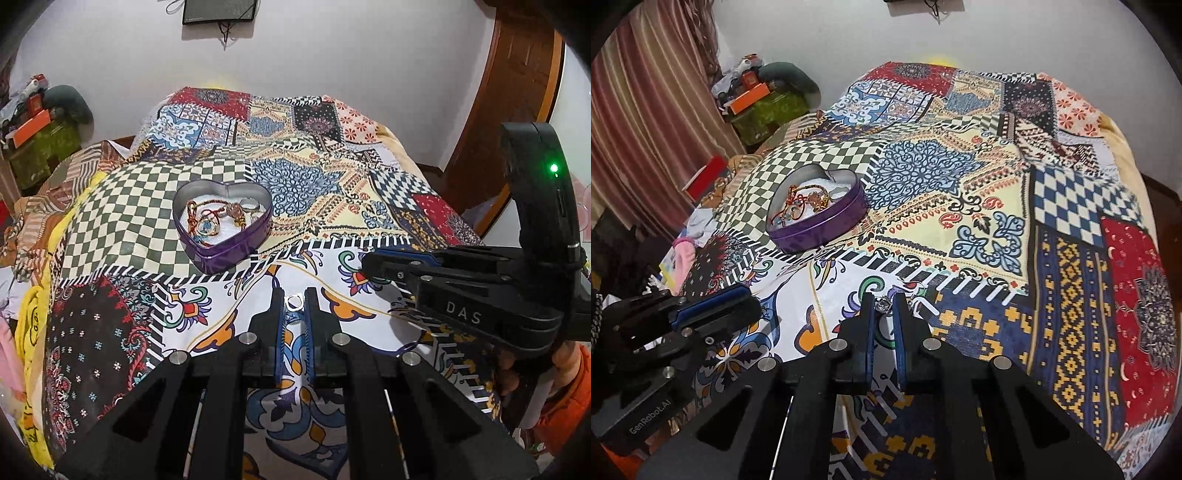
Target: Organize jewelry
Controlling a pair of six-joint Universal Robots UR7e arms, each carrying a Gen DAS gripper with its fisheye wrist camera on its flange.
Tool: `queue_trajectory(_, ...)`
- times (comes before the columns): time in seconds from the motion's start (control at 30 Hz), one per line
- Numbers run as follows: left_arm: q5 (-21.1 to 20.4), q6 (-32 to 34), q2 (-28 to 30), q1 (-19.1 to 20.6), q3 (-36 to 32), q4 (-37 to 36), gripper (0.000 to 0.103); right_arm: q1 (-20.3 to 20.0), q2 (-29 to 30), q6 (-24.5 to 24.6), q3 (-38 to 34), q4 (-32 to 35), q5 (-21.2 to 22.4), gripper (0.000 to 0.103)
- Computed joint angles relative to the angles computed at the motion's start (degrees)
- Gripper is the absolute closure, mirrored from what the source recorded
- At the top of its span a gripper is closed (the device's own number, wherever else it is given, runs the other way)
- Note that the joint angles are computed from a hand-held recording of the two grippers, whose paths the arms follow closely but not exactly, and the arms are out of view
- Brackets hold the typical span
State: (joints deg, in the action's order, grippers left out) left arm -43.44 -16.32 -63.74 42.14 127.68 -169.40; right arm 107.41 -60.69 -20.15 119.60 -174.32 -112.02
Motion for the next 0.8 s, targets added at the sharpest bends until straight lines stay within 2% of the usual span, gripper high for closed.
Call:
queue_trajectory(0.53, 3.4, 2.4, -5.4, -2.4, 1.1, -2.3, 0.095, 5.9, -1.8, -2.2, -0.7, -5.0, -1.4, 0.094)
queue_trajectory(0.8, 4.3, 5.5, -6.6, -1.7, 0.2, -4.5, 0.095, 7.6, -0.5, -3.0, -2.8, -5.9, 0.5, 0.094)
